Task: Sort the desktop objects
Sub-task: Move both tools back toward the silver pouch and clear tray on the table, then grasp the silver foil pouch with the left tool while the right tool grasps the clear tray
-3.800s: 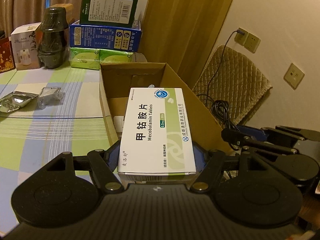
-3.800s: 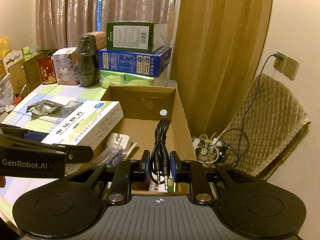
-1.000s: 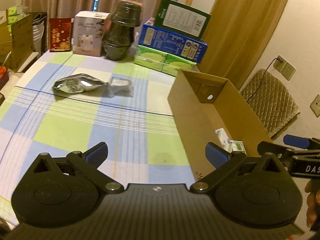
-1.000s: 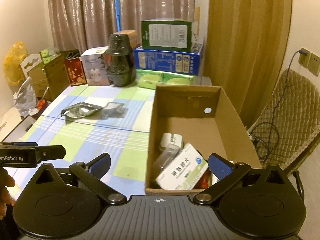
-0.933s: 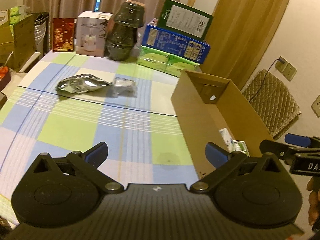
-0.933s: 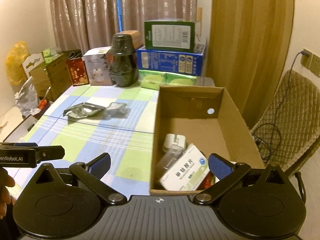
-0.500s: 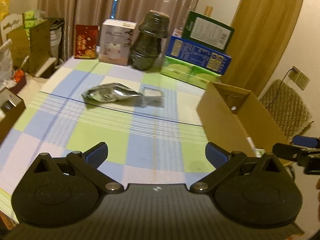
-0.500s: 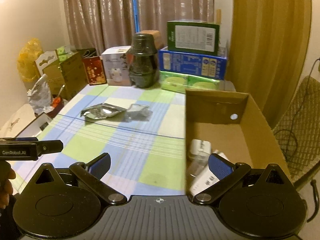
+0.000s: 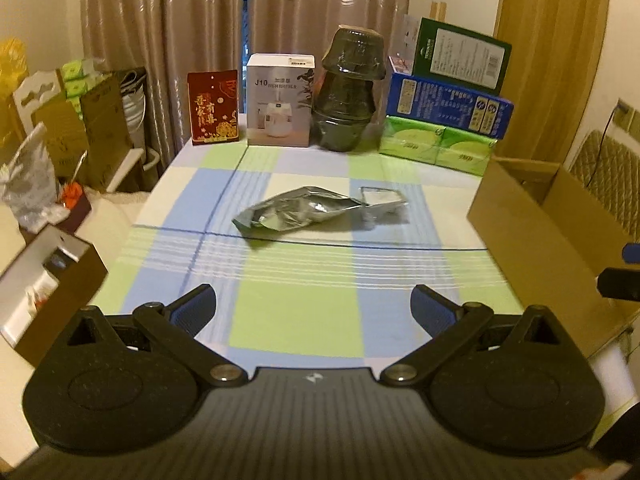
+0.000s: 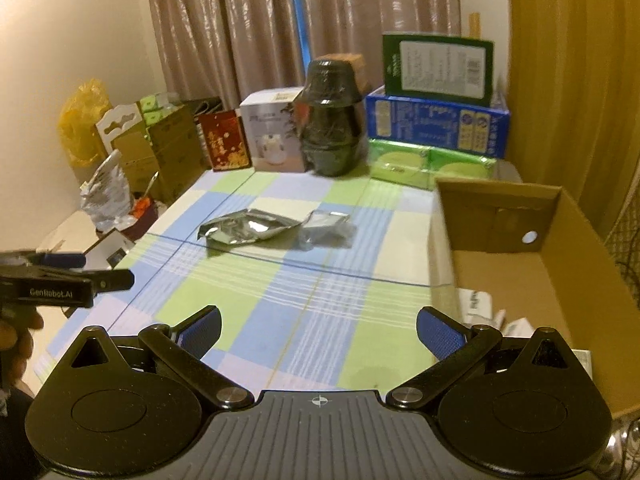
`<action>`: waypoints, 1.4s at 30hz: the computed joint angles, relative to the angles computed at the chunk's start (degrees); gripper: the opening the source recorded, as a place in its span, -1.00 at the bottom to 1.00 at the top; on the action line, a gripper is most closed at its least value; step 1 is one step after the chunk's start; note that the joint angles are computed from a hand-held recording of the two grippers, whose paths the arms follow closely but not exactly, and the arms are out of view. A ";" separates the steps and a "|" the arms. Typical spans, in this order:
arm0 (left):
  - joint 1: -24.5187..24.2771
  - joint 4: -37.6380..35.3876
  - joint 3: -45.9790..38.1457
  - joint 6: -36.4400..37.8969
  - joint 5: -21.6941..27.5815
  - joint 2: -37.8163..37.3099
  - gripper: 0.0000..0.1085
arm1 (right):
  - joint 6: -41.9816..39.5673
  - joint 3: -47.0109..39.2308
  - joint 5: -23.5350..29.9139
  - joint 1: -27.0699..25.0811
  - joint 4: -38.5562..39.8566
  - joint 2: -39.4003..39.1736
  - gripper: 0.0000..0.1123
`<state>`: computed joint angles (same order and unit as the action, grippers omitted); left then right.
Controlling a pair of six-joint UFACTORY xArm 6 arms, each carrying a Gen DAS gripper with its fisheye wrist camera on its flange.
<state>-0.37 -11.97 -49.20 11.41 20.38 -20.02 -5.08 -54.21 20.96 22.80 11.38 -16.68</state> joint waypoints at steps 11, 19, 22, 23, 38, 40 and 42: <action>3.28 -2.34 -11.82 20.79 2.45 13.69 0.87 | -6.33 -11.80 2.21 0.82 4.20 14.23 0.80; 2.57 -5.92 -23.06 36.93 2.90 25.68 0.87 | -10.44 -23.88 4.49 0.06 4.61 26.16 0.80; 2.46 -5.61 -28.87 39.45 4.41 31.12 0.86 | -12.23 -30.13 6.19 -0.51 4.43 31.24 0.79; 2.46 -6.42 -31.23 41.28 5.18 33.19 0.85 | -12.75 -32.34 6.58 -0.67 4.32 32.93 0.79; 2.08 -3.84 -60.19 48.51 16.73 57.35 0.72 | -10.68 -65.50 17.23 -2.50 -0.29 59.85 0.79; 1.98 -3.38 -63.29 48.91 17.72 59.70 0.71 | -10.68 -68.18 17.54 -2.58 -0.28 62.20 0.79; 1.91 -2.73 -66.75 49.16 19.59 62.13 0.67 | -10.13 -70.19 17.07 -2.61 0.08 64.09 0.79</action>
<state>1.54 -14.70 -115.95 60.57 39.98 42.11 -15.22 -124.39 38.04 20.18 11.46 47.42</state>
